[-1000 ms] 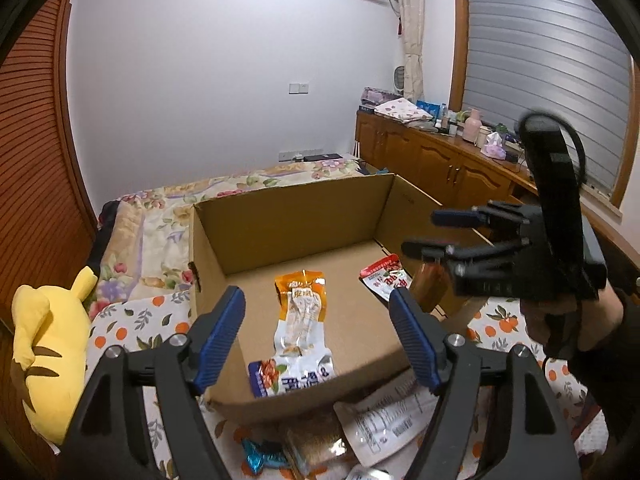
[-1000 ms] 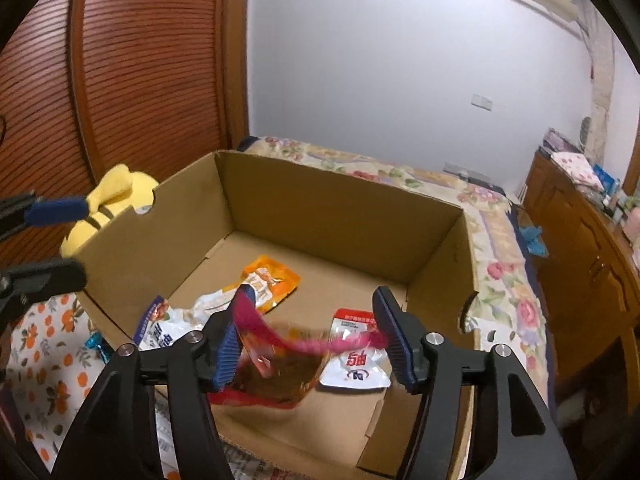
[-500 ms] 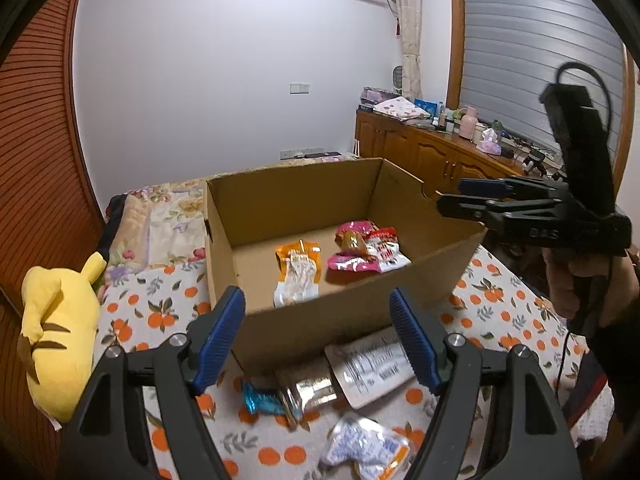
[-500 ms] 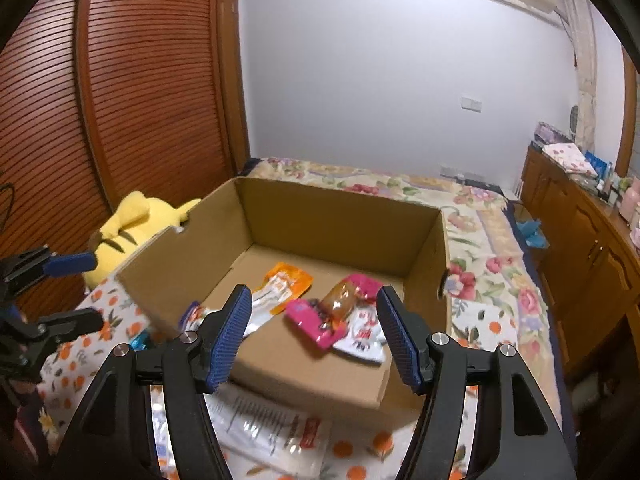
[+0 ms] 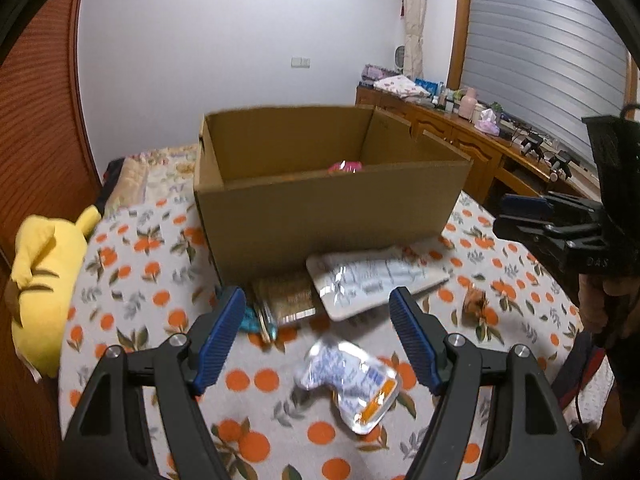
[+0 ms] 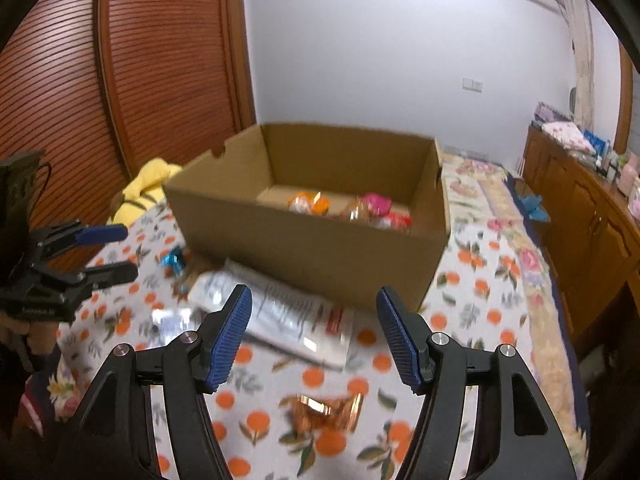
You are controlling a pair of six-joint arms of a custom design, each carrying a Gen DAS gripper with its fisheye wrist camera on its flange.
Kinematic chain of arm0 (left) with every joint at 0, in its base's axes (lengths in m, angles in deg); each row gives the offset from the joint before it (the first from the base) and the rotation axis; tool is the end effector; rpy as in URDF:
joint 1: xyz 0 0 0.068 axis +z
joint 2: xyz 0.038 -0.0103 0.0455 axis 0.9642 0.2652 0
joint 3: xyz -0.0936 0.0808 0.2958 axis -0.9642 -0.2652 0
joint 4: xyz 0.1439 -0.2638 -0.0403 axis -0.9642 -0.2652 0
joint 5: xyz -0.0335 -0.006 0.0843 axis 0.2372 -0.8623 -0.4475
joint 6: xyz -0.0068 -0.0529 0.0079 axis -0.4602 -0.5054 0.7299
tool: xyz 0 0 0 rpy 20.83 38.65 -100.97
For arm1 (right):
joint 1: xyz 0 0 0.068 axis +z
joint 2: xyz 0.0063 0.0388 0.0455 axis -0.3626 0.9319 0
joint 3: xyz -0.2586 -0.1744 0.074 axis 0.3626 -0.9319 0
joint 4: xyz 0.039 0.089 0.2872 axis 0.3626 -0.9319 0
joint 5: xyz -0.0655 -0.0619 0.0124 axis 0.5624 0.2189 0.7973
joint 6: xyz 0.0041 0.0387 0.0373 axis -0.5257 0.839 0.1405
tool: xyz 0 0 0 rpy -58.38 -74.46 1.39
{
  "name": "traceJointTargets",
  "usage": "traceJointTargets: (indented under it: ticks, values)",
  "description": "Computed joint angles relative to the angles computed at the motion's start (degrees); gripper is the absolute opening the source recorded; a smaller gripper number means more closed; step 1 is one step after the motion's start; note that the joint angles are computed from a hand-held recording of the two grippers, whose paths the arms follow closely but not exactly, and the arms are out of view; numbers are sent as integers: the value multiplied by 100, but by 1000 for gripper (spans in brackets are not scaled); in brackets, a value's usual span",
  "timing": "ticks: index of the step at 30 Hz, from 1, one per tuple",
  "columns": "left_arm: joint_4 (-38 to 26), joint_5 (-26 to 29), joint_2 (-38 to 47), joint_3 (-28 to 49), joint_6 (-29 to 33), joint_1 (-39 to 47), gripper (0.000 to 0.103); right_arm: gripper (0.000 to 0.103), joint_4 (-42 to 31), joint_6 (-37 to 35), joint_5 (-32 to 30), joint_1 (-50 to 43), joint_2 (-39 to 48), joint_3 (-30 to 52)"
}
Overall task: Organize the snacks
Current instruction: 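Move the right gripper to the gold foil wrapper while the left gripper approaches the clear packet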
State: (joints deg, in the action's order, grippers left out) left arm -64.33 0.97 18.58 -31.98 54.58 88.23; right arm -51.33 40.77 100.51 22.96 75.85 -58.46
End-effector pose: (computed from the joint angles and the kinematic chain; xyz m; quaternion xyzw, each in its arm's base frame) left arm 0.2339 0.0349 0.0948 0.2253 0.8744 -0.1582 0.3995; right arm 0.1915 0.1662 0.1045 -0.1243 0.8915 0.0386 0.4339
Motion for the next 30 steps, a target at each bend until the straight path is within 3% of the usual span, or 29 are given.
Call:
traceJointTargets:
  ticks: [12,17,25,30]
  values:
    - [1033,-457,1479,-88,-9,-212,75,66,1467,533,-437,-204,1712,-377]
    - [1462,-640,1756,-175,-155,-445,75,66,1726,614,-406,-210,2117,-373]
    - [1612,-775,2075,-78,-237,-563,75,66,1992,705,-574,-349,2470,-402]
    - [1679,-900,2204,-34,-297,-642,75,66,1774,708,-551,-338,2490,-319]
